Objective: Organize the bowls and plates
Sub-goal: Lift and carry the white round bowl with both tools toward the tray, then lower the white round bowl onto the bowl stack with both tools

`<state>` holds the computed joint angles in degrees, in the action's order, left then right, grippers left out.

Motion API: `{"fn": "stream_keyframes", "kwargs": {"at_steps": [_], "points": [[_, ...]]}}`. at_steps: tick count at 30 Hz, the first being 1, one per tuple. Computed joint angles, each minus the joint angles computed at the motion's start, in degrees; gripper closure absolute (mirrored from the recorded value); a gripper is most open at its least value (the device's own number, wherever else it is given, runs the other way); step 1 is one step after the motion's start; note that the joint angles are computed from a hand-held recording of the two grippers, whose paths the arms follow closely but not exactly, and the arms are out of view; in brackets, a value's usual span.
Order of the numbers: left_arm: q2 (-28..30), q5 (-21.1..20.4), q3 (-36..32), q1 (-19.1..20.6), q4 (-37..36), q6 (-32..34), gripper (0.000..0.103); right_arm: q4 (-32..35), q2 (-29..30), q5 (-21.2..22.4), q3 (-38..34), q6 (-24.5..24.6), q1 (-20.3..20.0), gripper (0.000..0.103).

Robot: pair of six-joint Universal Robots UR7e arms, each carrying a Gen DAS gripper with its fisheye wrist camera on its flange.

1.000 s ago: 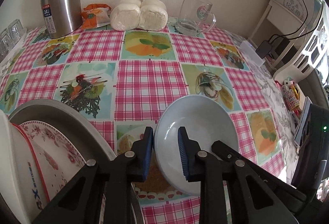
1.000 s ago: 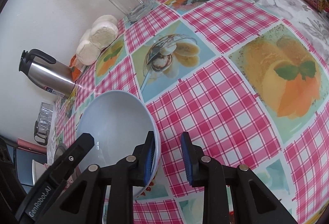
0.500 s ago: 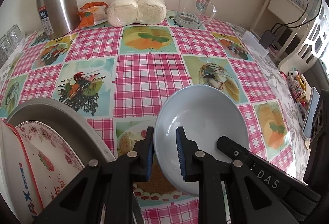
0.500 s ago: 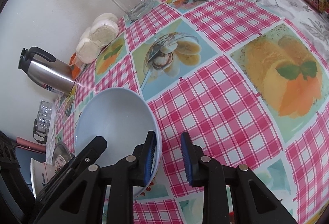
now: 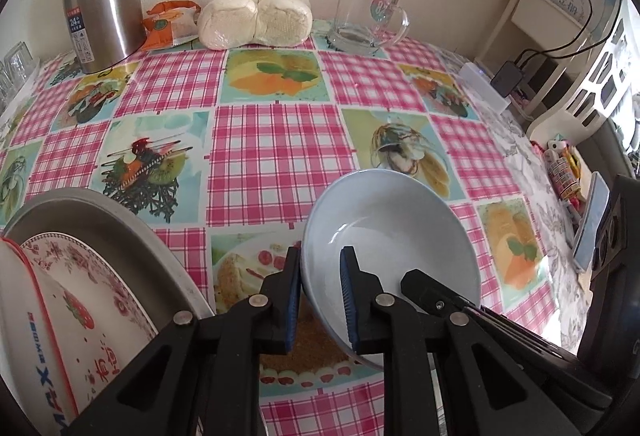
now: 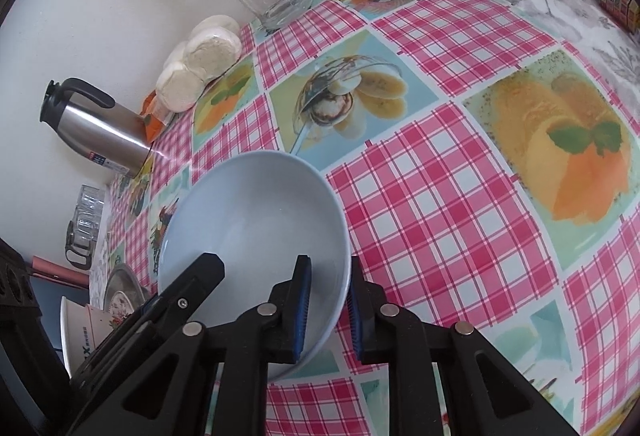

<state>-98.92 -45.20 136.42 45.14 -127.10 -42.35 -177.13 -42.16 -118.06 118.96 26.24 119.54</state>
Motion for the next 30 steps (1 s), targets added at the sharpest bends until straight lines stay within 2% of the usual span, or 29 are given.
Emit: {"fn": "stream_keyframes", "kwargs": {"at_steps": [8, 14, 30], "points": [[-2.79, 0.89, -0.35, -3.07, 0.41, 0.12, 0.084, -0.95, -1.84, -1.02, 0.34, -0.44, 1.80, 0.084], [-5.47, 3.05, -1.31, -6.12, 3.81, -1.17, 0.084, -1.65, -3.16, -2.02, 0.14, -0.62, 4.15, 0.084], [-17.44, 8.50, -2.71, -14.46, 19.16, -9.26, 0.084, -0.67, -2.63, -4.66, -4.14, -2.44, 12.20, 0.084]]}}
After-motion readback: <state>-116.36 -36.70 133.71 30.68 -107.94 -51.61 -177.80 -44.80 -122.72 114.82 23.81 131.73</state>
